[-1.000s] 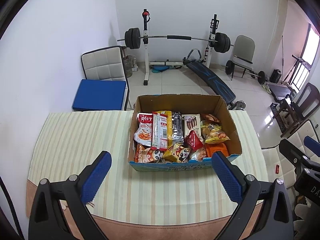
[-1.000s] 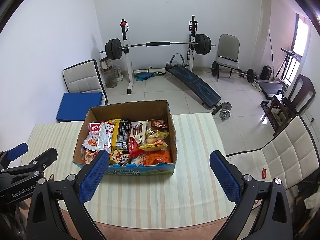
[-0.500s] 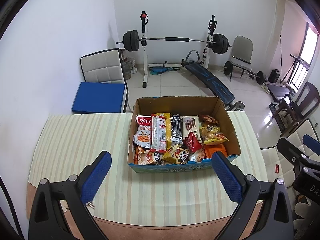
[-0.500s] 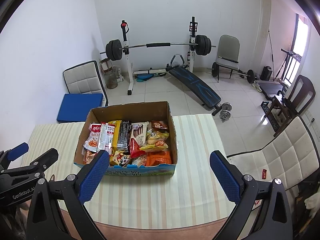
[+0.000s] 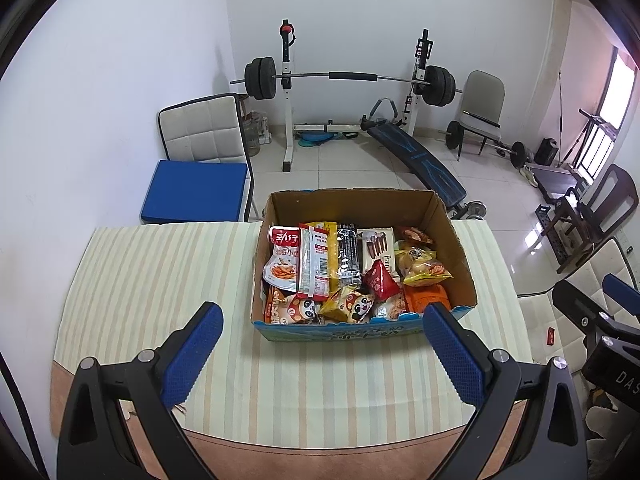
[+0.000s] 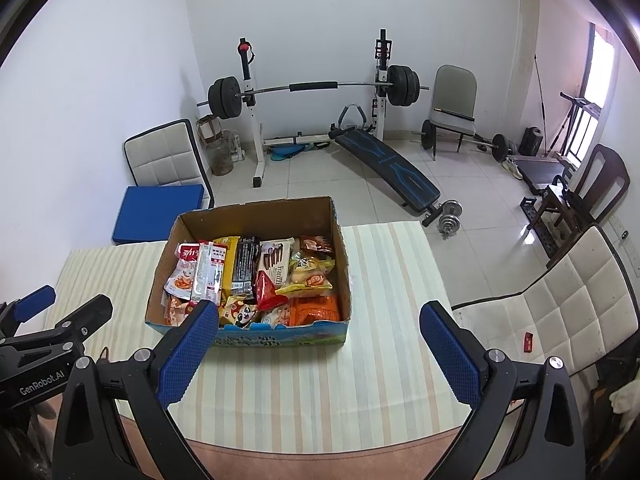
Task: Organize snacks
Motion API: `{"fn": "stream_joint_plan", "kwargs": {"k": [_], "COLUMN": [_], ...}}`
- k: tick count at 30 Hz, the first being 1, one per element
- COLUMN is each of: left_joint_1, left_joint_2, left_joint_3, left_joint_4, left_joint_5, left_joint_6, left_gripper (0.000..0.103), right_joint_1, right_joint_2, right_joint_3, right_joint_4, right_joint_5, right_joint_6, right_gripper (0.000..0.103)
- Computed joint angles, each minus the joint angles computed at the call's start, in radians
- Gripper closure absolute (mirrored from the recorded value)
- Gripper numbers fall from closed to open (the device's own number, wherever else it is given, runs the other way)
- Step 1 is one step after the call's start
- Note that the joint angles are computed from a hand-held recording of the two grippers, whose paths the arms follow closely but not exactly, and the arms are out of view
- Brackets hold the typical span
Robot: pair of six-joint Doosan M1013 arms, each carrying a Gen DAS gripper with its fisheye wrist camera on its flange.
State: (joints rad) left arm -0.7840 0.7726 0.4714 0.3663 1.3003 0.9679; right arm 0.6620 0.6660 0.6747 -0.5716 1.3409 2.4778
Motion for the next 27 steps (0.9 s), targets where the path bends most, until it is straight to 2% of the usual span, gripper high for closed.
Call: {"fn": "stream_joint_plan", "kwargs": {"k": [27], "left_joint_1": [-0.005], "left_joint_2": [-0.007], "left_joint_3": [0.010], "left_joint_4": [0.000], "left_joint_5": [-0.008], "left_joint_6": [-0.001], "left_gripper": [0.000], "right_joint_1": [0.008], "right_joint_2": [-0.025], "right_joint_3": [0.040], "right_joint_4": [-0.008], "right_joint_5": [-0.013], "right_joint_6": [0.026], "right_gripper": [0.000]}}
